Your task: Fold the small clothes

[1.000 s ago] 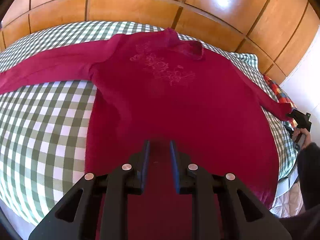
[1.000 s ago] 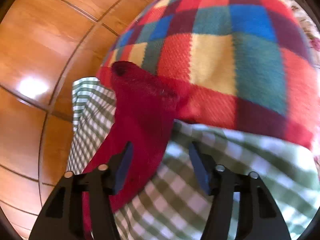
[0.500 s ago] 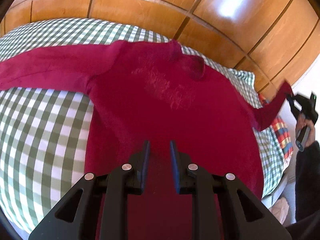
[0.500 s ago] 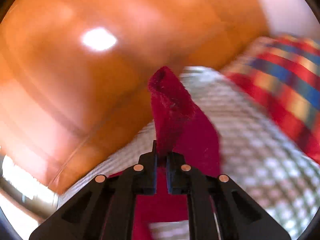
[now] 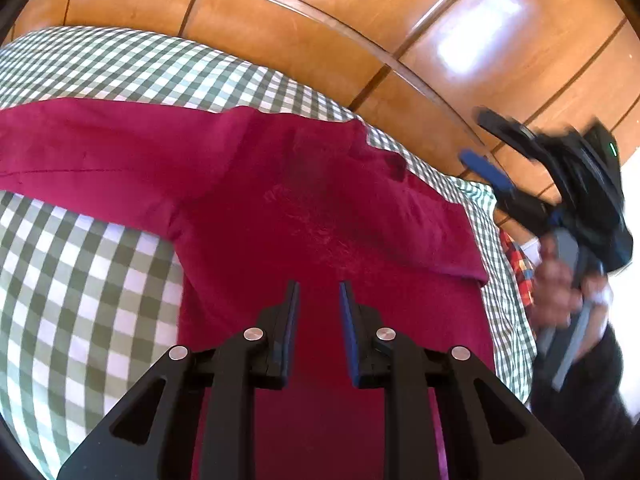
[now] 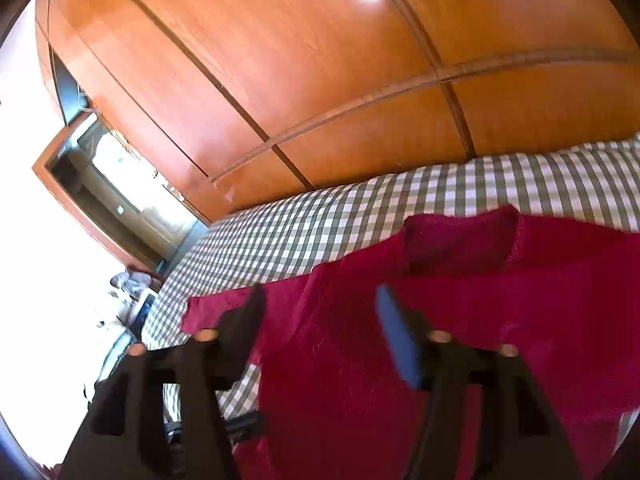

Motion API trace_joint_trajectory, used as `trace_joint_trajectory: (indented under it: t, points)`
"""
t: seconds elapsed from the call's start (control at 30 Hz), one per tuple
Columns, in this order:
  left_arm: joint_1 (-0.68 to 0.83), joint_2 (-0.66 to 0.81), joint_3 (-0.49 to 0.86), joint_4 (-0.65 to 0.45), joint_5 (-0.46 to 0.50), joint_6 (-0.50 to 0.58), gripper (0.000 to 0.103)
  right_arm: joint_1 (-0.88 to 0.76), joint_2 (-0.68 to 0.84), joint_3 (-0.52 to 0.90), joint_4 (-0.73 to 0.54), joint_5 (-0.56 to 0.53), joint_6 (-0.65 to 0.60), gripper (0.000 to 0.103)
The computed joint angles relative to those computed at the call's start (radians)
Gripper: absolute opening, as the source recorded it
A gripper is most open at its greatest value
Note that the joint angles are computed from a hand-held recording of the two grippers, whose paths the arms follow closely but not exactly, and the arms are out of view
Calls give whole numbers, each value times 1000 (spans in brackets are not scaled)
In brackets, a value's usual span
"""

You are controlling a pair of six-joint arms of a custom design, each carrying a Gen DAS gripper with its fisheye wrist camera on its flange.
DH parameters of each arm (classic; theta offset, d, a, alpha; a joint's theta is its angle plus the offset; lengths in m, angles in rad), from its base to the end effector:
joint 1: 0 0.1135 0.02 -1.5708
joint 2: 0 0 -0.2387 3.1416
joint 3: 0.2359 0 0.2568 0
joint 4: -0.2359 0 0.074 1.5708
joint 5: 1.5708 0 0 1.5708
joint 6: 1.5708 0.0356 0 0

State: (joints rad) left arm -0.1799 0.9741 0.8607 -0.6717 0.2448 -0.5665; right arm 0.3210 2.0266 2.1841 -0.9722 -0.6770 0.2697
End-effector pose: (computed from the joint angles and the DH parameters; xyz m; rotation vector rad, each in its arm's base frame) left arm 0.2125 -0.0474 0.2656 -0.3436 2.3973 -0.6425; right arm 0.4030 0.1575 0.3522 -0.3962 2.3858 1.0836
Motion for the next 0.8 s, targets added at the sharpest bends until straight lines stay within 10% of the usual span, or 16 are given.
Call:
trace_joint_trajectory:
  t: [0.33, 0.8]
  points:
    - [67, 298, 138, 112, 54, 17, 19, -348, -361, -550, 27, 85, -138, 65]
    - [47, 608, 394, 103, -34, 33, 4, -341, -326, -682, 135, 392, -141, 54]
